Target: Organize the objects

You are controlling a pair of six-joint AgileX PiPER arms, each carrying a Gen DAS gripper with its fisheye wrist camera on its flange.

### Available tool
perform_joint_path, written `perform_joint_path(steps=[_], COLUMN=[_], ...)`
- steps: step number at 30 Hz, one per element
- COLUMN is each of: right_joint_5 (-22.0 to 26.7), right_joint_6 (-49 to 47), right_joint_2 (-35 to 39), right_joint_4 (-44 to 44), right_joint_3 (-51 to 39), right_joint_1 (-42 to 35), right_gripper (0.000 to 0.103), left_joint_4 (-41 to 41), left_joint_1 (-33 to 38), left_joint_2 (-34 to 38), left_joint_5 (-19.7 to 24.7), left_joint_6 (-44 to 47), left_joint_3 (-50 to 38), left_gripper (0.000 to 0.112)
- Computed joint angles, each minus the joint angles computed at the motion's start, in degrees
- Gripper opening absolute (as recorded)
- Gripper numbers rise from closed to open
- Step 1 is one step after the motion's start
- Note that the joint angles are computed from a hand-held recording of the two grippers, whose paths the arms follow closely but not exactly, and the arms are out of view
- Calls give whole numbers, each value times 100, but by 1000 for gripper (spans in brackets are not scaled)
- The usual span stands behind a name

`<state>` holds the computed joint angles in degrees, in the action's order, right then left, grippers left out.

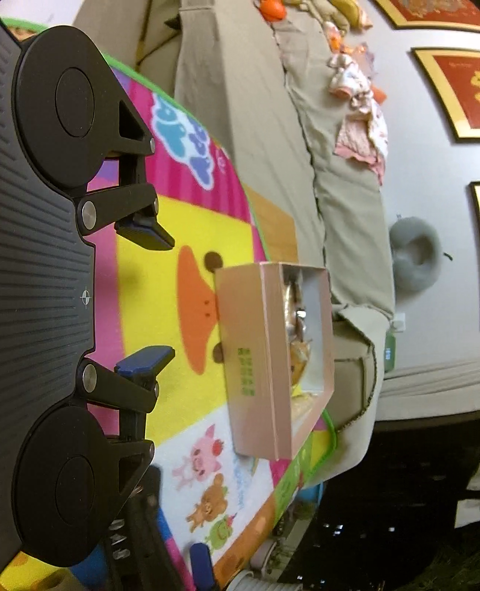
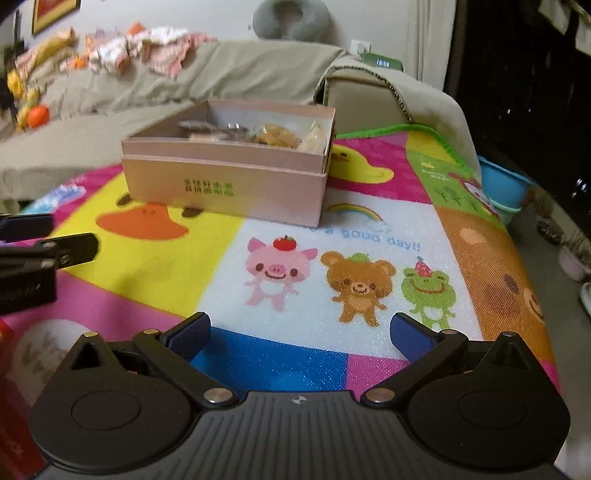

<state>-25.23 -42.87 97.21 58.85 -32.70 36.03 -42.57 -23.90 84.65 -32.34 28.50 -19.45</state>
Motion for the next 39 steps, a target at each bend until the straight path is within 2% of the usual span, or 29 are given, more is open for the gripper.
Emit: perform_joint_path(steps=[2,4,5,6,8,10,13,17,21,23,35,39], right_joint_5=[298,622,521,442,277,-187,-343,-656,-573,-491,-690,-692], right_joint_6=[-46,634,763,663,485,1185,1813,1890,1630,1802,2086,2077], right_joint_2=[-1,3,32,109,206,376,410,466,513,492,482,493], right_joint_4=[121,-412,-438,-251,70,-508,-996,-826,-847,-1050,-1144,-1158], right_joint_3=[-138,-170,-168,-225,-305,-188,-62,19,-95,-79,73,62], right_joint_1=[-187,-489,-477,-435,-312,-172,-207,-21,-69,-152,-60,-76], right_gripper=[103,103,103,103,103,103,103,103,103,103,103,103], left_joint_4=[636,791,610,582,634,825,1105,810,845,857,1037,852], left_joint_1=[152,114,41,-54,-41,96,280,144,174,178,243,181], left_joint_2=[54,238,409,564,569,621,701,721,706,705,685,698], left_joint_5=[169,47,-2,-268,-269,-214,-141,-179,-153,-144,-119,-125], left_joint_6=[-671,-984,-923,-1023,-1156,-1344,-1589,-1309,-1324,-1346,-1535,-1356], left_joint_3=[23,82,29,76,105,41,-58,-83,-87,-91,-75,-104], left_gripper=[63,63,65,66,67,67,66,66,66,66,66,66])
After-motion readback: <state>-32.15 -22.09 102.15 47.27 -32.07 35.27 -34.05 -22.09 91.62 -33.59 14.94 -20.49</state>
